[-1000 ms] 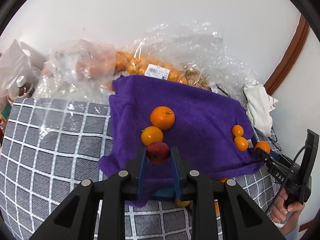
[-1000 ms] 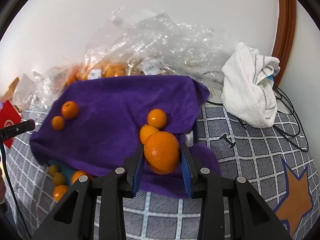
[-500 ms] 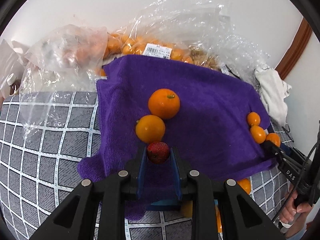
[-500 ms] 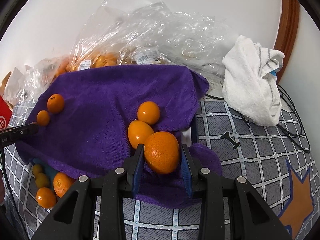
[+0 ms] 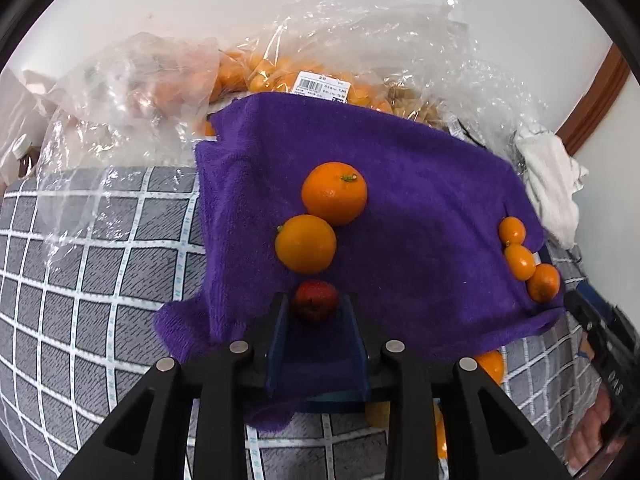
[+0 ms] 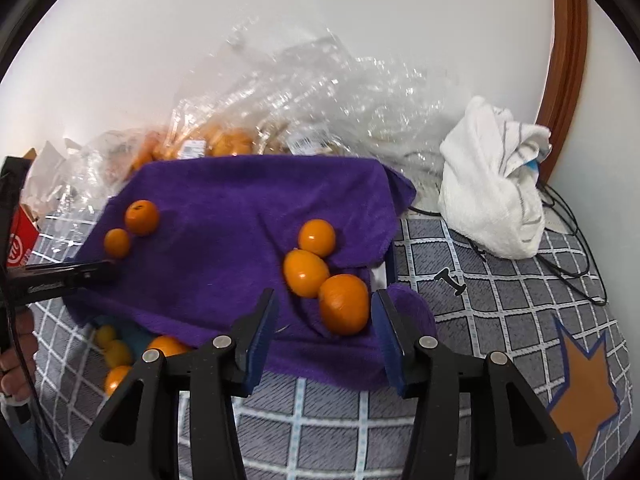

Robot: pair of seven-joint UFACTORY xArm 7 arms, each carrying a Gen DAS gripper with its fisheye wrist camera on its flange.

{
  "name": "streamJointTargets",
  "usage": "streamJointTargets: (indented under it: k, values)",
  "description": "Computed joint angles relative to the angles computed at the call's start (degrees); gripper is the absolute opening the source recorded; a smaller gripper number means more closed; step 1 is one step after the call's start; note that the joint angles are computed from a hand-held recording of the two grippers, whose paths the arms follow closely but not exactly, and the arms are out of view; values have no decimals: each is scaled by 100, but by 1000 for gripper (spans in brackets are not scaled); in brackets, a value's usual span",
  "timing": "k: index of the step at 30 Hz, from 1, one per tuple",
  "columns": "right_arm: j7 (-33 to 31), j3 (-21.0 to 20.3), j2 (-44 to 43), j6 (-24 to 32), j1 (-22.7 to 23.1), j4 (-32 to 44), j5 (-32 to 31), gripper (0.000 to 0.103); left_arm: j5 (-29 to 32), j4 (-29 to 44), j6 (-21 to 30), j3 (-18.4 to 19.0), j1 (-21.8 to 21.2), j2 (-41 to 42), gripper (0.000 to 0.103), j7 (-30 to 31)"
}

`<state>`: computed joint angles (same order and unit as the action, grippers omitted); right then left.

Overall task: Organize fruits
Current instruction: 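Lower both held fruits onto the purple towel and open both tools, then grasp a yellow-green fruit with the left tool while the right tool grasps an orange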

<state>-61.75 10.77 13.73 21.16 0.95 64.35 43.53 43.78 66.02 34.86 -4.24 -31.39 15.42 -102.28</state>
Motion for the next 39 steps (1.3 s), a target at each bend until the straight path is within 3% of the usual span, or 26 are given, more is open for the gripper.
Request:
streamJointTargets:
  k: [7, 11, 24, 30, 32, 39]
  values:
    - [-491, -70, -628, 336, 133, -551, 513, 48, 588, -607, -39, -136, -31, -669, 39, -645]
    - [-555, -203, -769, 593, 357, -764, 564, 48, 754, -905, 229, -416, 20, -1028, 44, -980]
    - [-103, -143, -328, 728, 647, -798, 197, 48, 623, -1948, 363, -1056, 287, -1815, 45, -1545]
    - [260, -26, -109, 393, 748, -775, -97, 48, 577, -2259, 207, -1185, 374, -1958, 45, -1766]
    - [165, 71, -120, 389, 656, -785, 52, 40, 644, -2284, 126, -1222, 395, -1939, 45, -1866]
    - [-11, -14, -416, 493, 484, -949, 251, 40, 955, -1854, 34, -1167, 281, -1472, 45, -1877]
